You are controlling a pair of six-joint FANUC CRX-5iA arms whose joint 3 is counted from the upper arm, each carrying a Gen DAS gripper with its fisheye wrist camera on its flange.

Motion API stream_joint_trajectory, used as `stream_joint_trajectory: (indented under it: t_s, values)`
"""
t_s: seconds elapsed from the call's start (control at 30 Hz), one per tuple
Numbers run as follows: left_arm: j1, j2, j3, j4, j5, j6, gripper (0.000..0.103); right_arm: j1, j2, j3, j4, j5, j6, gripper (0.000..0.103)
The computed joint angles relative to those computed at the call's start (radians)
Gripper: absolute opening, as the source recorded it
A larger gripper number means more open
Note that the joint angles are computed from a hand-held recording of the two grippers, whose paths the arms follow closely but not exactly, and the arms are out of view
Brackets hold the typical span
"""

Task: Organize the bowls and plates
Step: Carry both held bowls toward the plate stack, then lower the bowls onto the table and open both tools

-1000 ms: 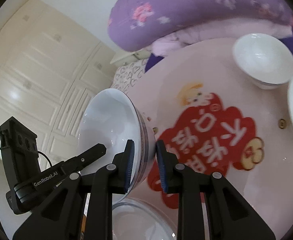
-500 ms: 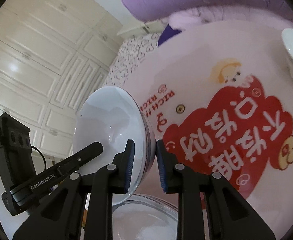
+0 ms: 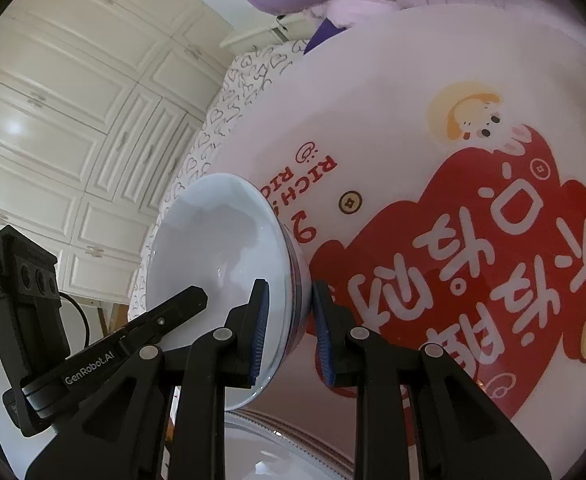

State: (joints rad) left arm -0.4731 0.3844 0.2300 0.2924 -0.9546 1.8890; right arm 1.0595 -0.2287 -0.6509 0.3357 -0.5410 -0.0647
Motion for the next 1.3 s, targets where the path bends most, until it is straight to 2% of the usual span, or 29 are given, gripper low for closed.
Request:
stream_joint_trajectory:
  t_s: [0.23, 0.33, 0.37, 0.4, 0.43, 0.47, 0.5, 0.53, 0.6, 0.63, 0.67, 0.7, 0.8, 0.83, 1.1, 1.3]
  values:
    - [0.005, 0.02, -0.001, 0.002, 0.017, -0.017, 0.008, -0.01, 0.034, 0.035, -0.045, -0.009, 0.077, 0.026]
    - [0.007, 0.016, -0.008, 0.002, 0.019, -0.02, 0.012, -0.004, 0.037, 0.035, -0.032, -0.004, 0.063, 0.026]
    - [0.006, 0.018, -0.004, -0.004, 0.016, -0.017, 0.018, -0.004, 0.036, 0.031, -0.027, 0.001, 0.058, 0.031]
    - [0.005, 0.019, 0.001, -0.009, 0.013, -0.013, 0.028, -0.004, 0.03, 0.021, -0.013, 0.014, 0.044, 0.034]
    - [0.006, 0.016, -0.001, -0.015, 0.013, -0.009, 0.037, 0.002, 0.02, 0.01, 0.006, 0.018, 0.022, 0.046]
    - [0.005, 0.015, 0.002, -0.026, 0.01, 0.0, 0.055, 0.008, 0.012, 0.002, 0.031, 0.015, -0.003, 0.066]
    - [0.004, 0.013, 0.006, -0.045, 0.011, 0.016, 0.065, 0.009, 0.007, -0.006, 0.048, 0.017, -0.016, 0.074]
    - [0.002, 0.006, 0.0, -0.053, 0.015, 0.02, 0.065, 0.011, -0.003, -0.02, 0.085, 0.024, -0.046, 0.081]
    - [0.002, -0.002, -0.009, -0.047, 0.022, 0.016, 0.068, 0.012, -0.024, -0.048, 0.141, 0.043, -0.098, 0.083]
    - [0.003, -0.008, -0.018, -0.04, 0.029, 0.013, 0.071, 0.011, -0.034, -0.06, 0.164, 0.052, -0.121, 0.09]
    - [0.003, -0.016, -0.027, -0.042, 0.037, 0.017, 0.078, 0.009, -0.046, -0.075, 0.195, 0.057, -0.15, 0.1]
    - [0.001, -0.023, -0.028, -0.054, 0.043, 0.03, 0.085, 0.01, -0.055, -0.085, 0.225, 0.053, -0.178, 0.103]
    - [-0.001, -0.052, -0.053, -0.073, 0.066, 0.05, 0.099, 0.012, -0.077, -0.106, 0.299, 0.033, -0.245, 0.103]
    - [-0.005, -0.06, -0.056, -0.087, 0.071, 0.067, 0.1, 0.012, -0.085, -0.111, 0.307, 0.029, -0.253, 0.103]
    - [-0.041, -0.141, -0.088, -0.182, 0.092, 0.158, 0.102, 0.048, -0.163, -0.159, 0.44, -0.042, -0.371, 0.103]
    - [-0.081, -0.215, -0.122, -0.246, 0.115, 0.208, 0.102, 0.13, -0.249, -0.177, 0.516, -0.186, -0.417, 0.103]
